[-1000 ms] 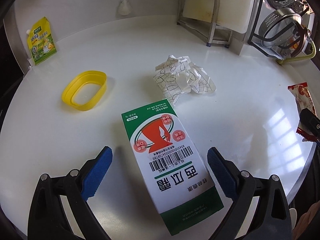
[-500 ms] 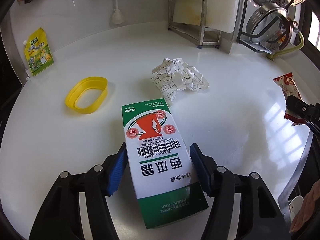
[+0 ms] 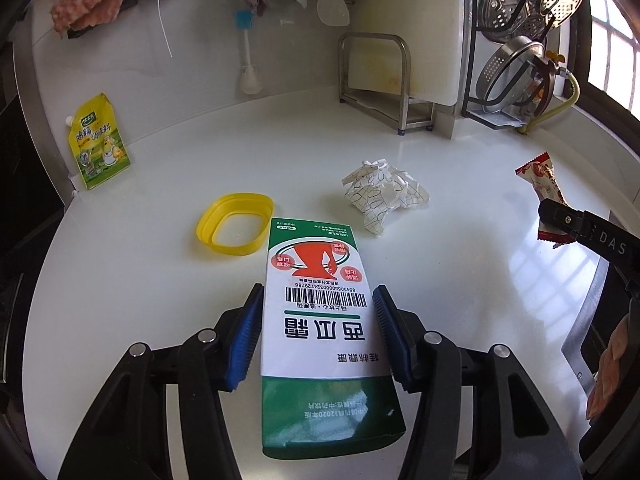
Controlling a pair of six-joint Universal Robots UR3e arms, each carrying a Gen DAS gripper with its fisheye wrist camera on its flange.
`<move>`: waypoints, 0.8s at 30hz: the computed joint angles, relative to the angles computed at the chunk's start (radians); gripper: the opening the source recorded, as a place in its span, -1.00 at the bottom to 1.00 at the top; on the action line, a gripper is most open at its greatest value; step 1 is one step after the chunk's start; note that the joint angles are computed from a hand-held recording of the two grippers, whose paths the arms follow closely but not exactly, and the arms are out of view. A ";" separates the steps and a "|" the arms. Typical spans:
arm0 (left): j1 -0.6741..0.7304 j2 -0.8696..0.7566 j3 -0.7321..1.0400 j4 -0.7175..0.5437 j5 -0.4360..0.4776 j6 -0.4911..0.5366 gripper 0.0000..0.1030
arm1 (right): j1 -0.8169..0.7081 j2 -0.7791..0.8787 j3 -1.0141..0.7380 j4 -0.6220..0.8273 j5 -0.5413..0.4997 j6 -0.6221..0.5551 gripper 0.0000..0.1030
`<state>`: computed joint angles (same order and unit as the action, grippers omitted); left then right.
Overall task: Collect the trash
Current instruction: 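Carry the green carton and snack bag over the bin with both tools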
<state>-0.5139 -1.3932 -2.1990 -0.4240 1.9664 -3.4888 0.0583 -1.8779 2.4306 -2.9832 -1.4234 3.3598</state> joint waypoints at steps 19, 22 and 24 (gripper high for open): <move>-0.201 0.435 -0.172 -0.179 0.096 -0.027 0.04 | 0.618 -0.282 0.118 0.150 -0.517 0.311 -0.33; -0.246 0.533 -0.208 -0.248 0.110 -0.072 0.04 | 0.845 -0.257 0.113 0.199 -0.679 0.504 -0.33; -0.296 0.583 -0.231 -0.286 0.139 -0.118 0.04 | 1.001 -0.219 0.106 0.245 -0.782 0.671 -0.33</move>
